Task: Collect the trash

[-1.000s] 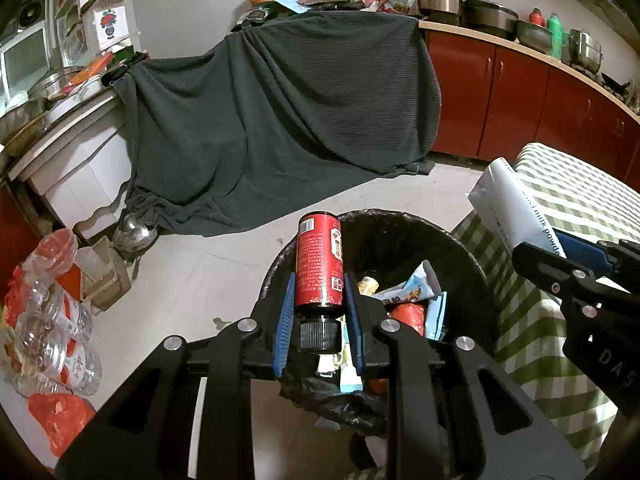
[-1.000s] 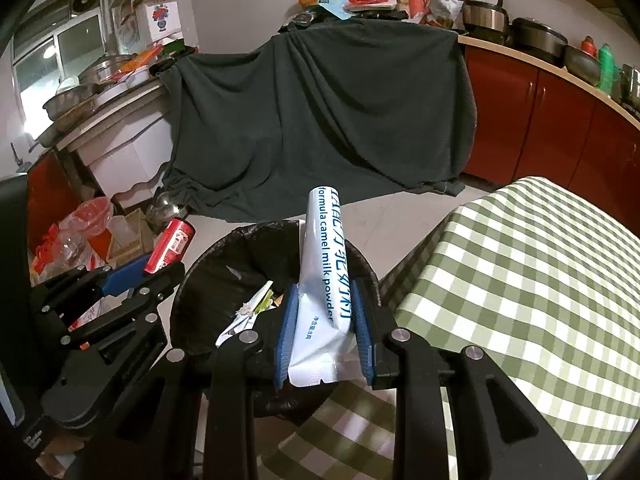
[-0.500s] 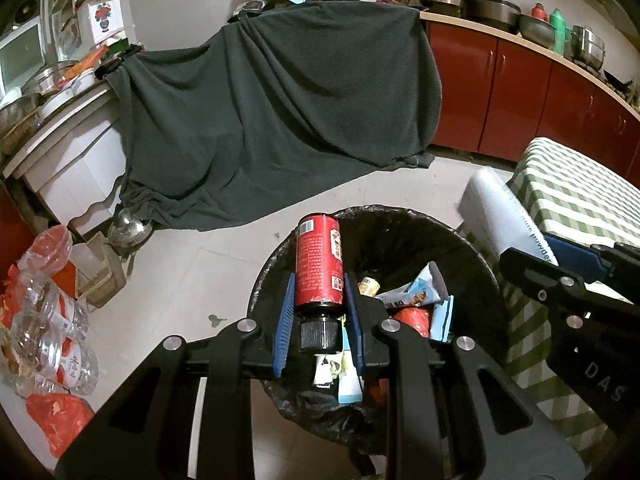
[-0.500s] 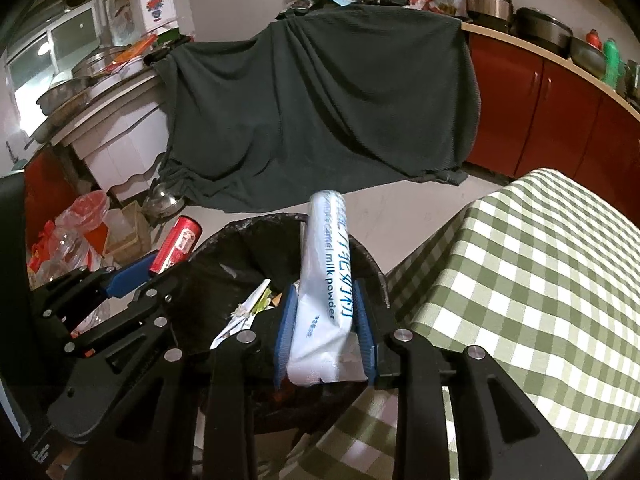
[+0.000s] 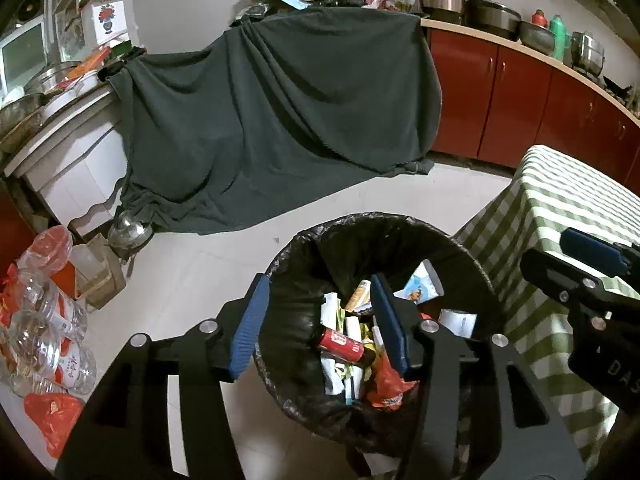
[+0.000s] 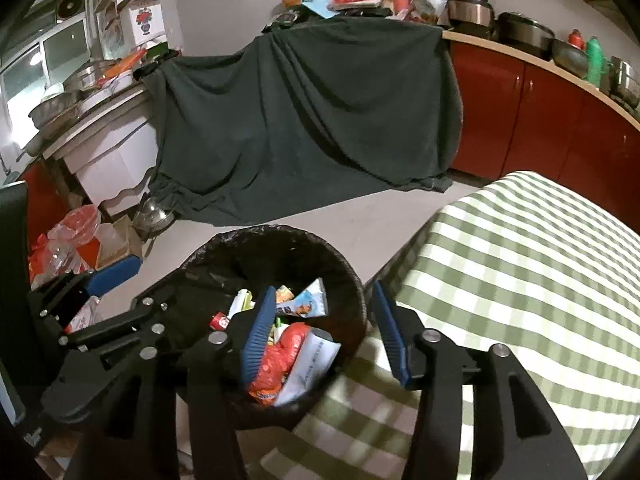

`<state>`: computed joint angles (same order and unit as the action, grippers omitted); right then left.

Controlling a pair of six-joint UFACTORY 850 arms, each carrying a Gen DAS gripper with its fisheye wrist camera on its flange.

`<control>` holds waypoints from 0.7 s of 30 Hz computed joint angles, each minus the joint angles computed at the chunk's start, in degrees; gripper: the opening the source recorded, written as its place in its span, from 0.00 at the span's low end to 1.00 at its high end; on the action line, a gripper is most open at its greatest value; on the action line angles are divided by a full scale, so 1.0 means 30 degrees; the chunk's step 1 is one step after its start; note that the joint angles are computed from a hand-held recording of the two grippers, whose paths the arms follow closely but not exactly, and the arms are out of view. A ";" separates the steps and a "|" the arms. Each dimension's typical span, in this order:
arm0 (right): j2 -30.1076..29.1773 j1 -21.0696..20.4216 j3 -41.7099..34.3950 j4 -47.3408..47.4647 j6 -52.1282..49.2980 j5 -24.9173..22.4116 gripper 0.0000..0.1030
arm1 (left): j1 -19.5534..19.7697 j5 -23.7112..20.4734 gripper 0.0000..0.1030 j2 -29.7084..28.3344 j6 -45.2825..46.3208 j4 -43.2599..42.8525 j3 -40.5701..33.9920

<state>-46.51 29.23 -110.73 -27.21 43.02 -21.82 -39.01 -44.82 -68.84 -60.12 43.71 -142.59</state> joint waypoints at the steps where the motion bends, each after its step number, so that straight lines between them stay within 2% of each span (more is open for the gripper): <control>1: 0.0336 0.0017 0.0497 -0.0694 0.0713 0.0135 0.54 | -0.0053 0.0195 0.51 0.0357 -0.0300 0.0177 0.0560; 3: 0.0888 0.0001 0.1290 -0.1684 0.1768 0.0315 0.56 | -0.0199 0.0478 0.53 0.0995 -0.0891 0.0631 0.1543; 7: 0.2049 -0.0047 0.2932 -0.4229 0.4611 0.0689 0.66 | -0.0513 0.0830 0.56 0.1984 -0.1835 0.1416 0.3025; 13: 0.3444 0.0106 0.4735 -0.8700 0.9042 0.0570 0.73 | -0.1084 0.1055 0.61 0.2918 -0.2757 0.2176 0.4183; 21: 0.4982 0.0275 0.6712 -1.2653 1.3490 0.0403 0.73 | -0.1733 0.1387 0.66 0.3955 -0.3881 0.3173 0.5484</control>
